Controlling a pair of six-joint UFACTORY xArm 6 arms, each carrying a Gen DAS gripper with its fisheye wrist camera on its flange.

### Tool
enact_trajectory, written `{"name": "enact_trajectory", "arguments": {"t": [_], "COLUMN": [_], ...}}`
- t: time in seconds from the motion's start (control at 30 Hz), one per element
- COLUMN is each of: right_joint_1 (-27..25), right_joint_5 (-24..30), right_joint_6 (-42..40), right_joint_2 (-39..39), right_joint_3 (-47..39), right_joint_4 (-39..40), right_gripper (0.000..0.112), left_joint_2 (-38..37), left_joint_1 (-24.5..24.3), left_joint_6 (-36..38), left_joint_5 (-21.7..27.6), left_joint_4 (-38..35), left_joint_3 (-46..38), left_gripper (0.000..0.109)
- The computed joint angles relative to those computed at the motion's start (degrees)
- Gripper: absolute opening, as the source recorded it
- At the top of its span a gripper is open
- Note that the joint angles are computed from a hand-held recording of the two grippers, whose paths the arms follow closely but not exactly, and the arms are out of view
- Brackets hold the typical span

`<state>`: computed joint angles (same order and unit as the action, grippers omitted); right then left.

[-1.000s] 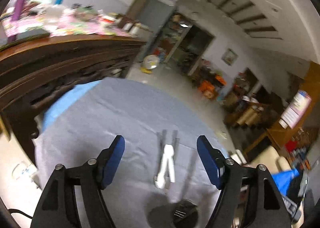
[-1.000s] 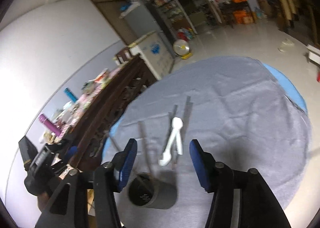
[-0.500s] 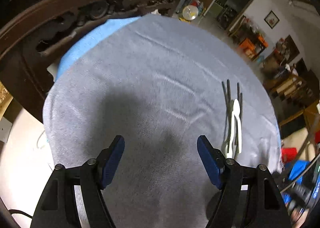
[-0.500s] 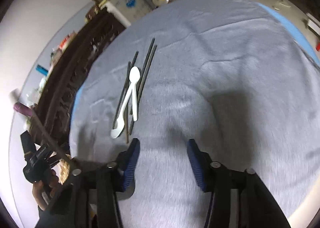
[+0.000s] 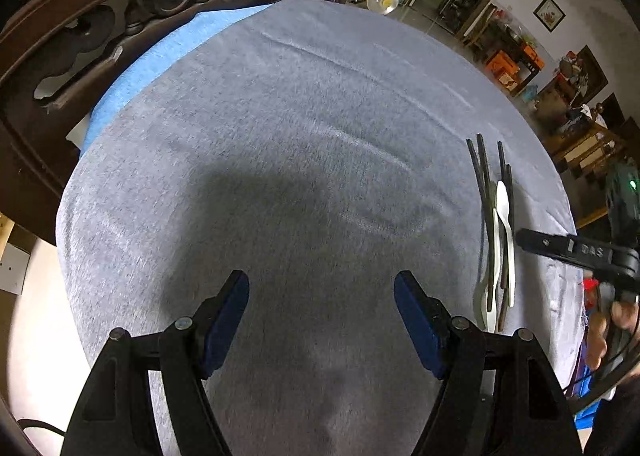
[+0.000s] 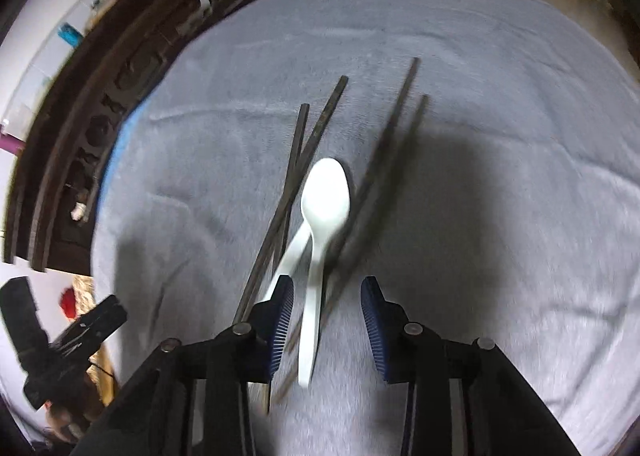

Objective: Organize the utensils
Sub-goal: 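Grasp a white plastic spoon by its handle with the right gripper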

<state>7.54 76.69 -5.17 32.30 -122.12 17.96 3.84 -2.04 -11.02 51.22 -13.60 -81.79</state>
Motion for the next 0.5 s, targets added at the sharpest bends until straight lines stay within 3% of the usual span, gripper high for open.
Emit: {"name": "enact_trajectory", "arguments": {"t": [0.1,0.17,0.2,0.5], "right_joint_1": [1.22,1.35,1.09,-4.28], "right_joint_5": [2.58,2.18,1.63,-5.43], "right_joint_6": [0.65,0.67,1.06,1.95], "right_joint_2": [3.44,3.32,2.98,-8.48], "right_joint_3": [-4.99,-4.73,-4.14,11.95], "right_joint_4": [-2.82,-3.54,-2.67,0.28], "right_gripper": [0.033,0.012,0.010,0.009], "left_joint_2": [1.33,2.08,2.57,6.58], "left_joint_1": [0.10,0.10,0.02,-0.92], "left_joint_6": [0.17,0.35,0.25,2.26], "left_joint_5": [0.46,0.55,0.89,2.12], "left_joint_4": [0.21,0.15,0.30,0.16], "left_joint_3": [-1.44,-2.17,-2.94,-8.23], "left_gripper": [0.075,0.075,0.075,0.075]}}
